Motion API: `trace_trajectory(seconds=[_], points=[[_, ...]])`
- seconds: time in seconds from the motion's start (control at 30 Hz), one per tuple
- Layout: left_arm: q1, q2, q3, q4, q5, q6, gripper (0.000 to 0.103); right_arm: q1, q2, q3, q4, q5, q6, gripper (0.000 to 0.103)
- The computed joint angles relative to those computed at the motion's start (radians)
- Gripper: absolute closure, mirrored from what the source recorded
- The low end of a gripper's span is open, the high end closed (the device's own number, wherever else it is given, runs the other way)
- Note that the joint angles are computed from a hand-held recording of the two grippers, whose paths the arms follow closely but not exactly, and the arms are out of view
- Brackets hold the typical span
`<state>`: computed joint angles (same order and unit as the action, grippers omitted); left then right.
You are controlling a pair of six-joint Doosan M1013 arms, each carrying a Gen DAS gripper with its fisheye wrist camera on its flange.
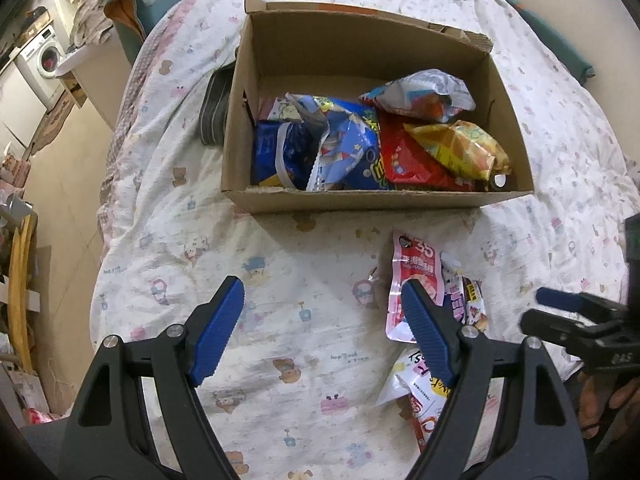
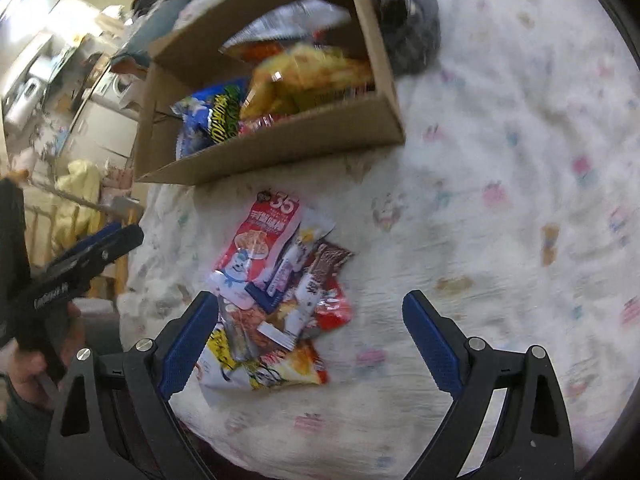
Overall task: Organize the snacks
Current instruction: 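Withdraw both grippers from the box back toward the remaining snacks, then grasp the brown chocolate bar with the right gripper while the left gripper grasps the pink pack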
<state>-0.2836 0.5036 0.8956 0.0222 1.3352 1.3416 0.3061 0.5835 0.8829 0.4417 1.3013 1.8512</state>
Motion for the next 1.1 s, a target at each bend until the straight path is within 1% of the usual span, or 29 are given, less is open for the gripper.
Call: trace_trajectory(seconds=[0.03, 0.07, 0.17, 0.23, 0.27, 0.33, 0.37, 0.4, 0.43, 0.47, 0.53, 0.6, 0.63, 0.7, 0.83, 0.93, 0.97, 1.07, 1.1], points=[[0.002, 0.000, 0.000, -0.001, 0.001, -0.002, 0.025, -0.003, 0.010, -0.003, 0.030, 0.007, 0.017, 0.012], [0.003, 0.000, 0.000, -0.003, 0.001, -0.002, 0.025, -0.003, 0.017, -0.009, 0.045, 0.014, 0.028, 0.027], [0.008, -0.003, 0.003, -0.003, 0.000, -0.004, 0.025, 0.000, 0.051, -0.047, 0.059, 0.063, 0.053, 0.048], [0.012, -0.006, 0.009, 0.001, -0.003, -0.008, 0.025, 0.007, 0.071, -0.075, 0.036, 0.089, 0.070, 0.054], [0.014, -0.008, 0.011, 0.003, -0.002, -0.009, 0.025, 0.011, 0.080, -0.090, 0.019, 0.105, 0.075, 0.059], [0.020, -0.012, 0.018, 0.003, -0.003, -0.014, 0.025, 0.018, 0.097, -0.115, -0.027, 0.142, 0.085, 0.065], [0.023, -0.012, 0.020, 0.003, -0.002, -0.016, 0.025, 0.021, 0.106, -0.127, -0.042, 0.168, 0.085, 0.071], [0.026, -0.013, 0.022, 0.003, -0.001, -0.017, 0.025, 0.021, 0.110, -0.131, -0.048, 0.185, 0.083, 0.073], [0.028, -0.014, 0.025, 0.004, 0.001, -0.020, 0.025, 0.022, 0.109, -0.125, -0.056, 0.195, 0.081, 0.077], [0.030, -0.013, 0.025, 0.004, 0.007, -0.024, 0.025, 0.023, 0.106, -0.123, -0.067, 0.197, 0.077, 0.084], [0.034, -0.008, 0.022, -0.006, 0.020, -0.031, 0.025, 0.027, 0.096, -0.117, -0.103, 0.190, 0.052, 0.084], [0.036, -0.002, 0.014, -0.024, 0.033, -0.036, 0.025, 0.028, 0.082, -0.106, -0.119, 0.164, 0.027, 0.084], [0.034, 0.003, 0.008, -0.030, 0.038, -0.035, 0.025, 0.028, 0.067, -0.092, -0.129, 0.135, 0.015, 0.084], [0.026, 0.011, -0.003, -0.034, 0.045, -0.025, 0.025, 0.021, 0.044, -0.065, -0.111, 0.079, 0.008, 0.084], [0.005, 0.054, -0.056, -0.071, 0.093, 0.037, 0.025, 0.011, -0.001, -0.024, -0.111, -0.027, -0.013, 0.084], [-0.020, 0.093, -0.102, -0.067, 0.131, 0.105, 0.025, 0.003, -0.018, -0.003, -0.110, -0.069, -0.010, 0.084], [-0.028, 0.106, -0.116, -0.059, 0.143, 0.127, 0.026, 0.000, -0.021, 0.001, -0.108, -0.073, -0.009, 0.084], [-0.041, 0.149, -0.171, -0.072, 0.188, 0.157, 0.042, -0.005, -0.028, 0.015, -0.101, -0.090, -0.003, 0.084], [-0.046, 0.164, -0.192, -0.080, 0.201, 0.168, 0.043, -0.007, -0.031, 0.020, -0.101, -0.094, -0.003, 0.084]])
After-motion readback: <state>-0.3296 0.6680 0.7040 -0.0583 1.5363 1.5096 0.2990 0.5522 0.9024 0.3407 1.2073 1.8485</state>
